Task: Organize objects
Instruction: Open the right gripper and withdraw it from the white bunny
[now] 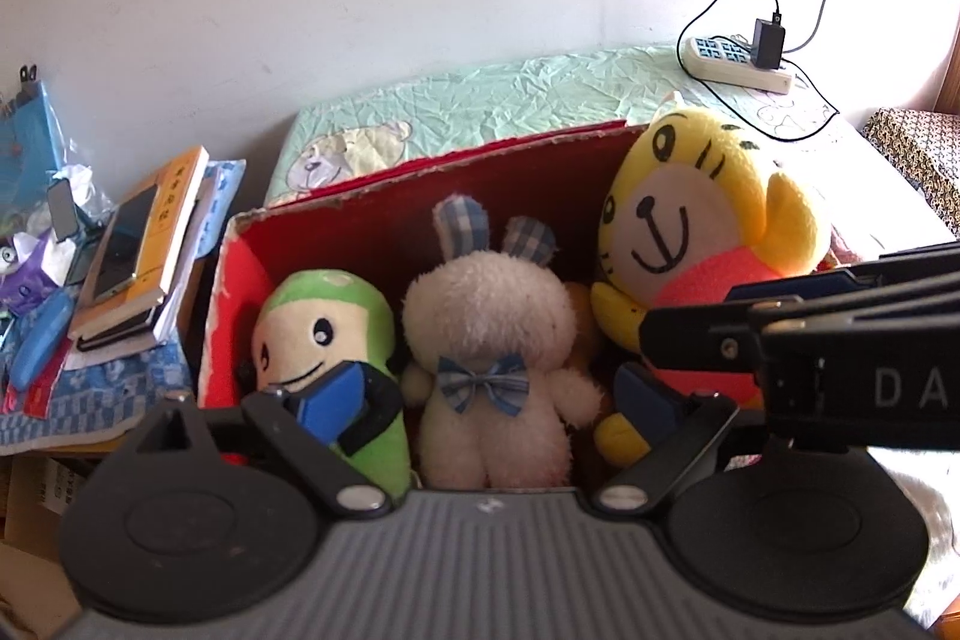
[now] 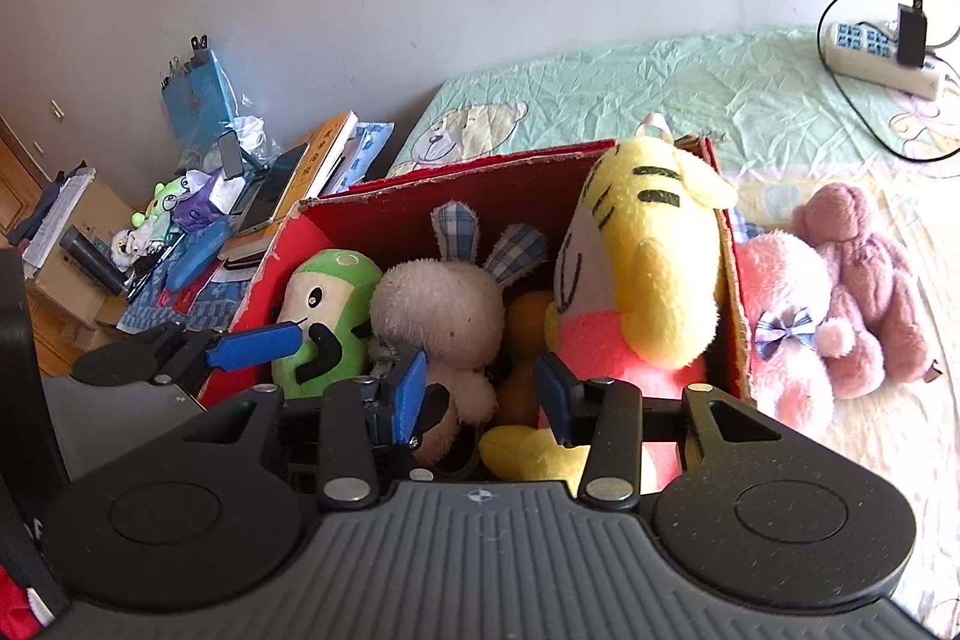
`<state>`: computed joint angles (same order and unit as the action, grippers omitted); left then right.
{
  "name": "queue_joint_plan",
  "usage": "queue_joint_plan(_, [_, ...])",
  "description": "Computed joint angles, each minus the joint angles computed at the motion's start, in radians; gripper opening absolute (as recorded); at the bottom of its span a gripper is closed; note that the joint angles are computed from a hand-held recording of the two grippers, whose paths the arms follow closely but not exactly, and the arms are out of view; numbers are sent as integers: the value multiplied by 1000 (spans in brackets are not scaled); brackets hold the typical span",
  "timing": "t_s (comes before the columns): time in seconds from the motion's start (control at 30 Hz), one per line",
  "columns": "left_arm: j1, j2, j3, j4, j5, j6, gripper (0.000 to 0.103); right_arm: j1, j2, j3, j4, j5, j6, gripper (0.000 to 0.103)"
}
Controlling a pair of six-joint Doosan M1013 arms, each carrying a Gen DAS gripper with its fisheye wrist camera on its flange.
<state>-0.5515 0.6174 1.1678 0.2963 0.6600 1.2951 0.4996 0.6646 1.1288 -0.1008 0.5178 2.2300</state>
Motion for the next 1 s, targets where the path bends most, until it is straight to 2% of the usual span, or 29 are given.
queue_joint_plan(0.3, [-14, -9, 9, 58, 22, -42, 95, 11, -27, 50, -114, -41, 145, 45])
queue_joint_plan(0.67, [-25, -21, 20, 93, 45, -84, 95, 35, -48, 75, -256, -19, 252, 46])
queue_joint_plan(0.9, [-29, -31, 30, 89, 54, -89, 95, 43, -65, 105, -307, -21, 318, 46])
queue_joint_plan(1.0, [-37, -34, 34, 118, 62, -118, 95, 38, -75, 121, -276, -32, 306, 46])
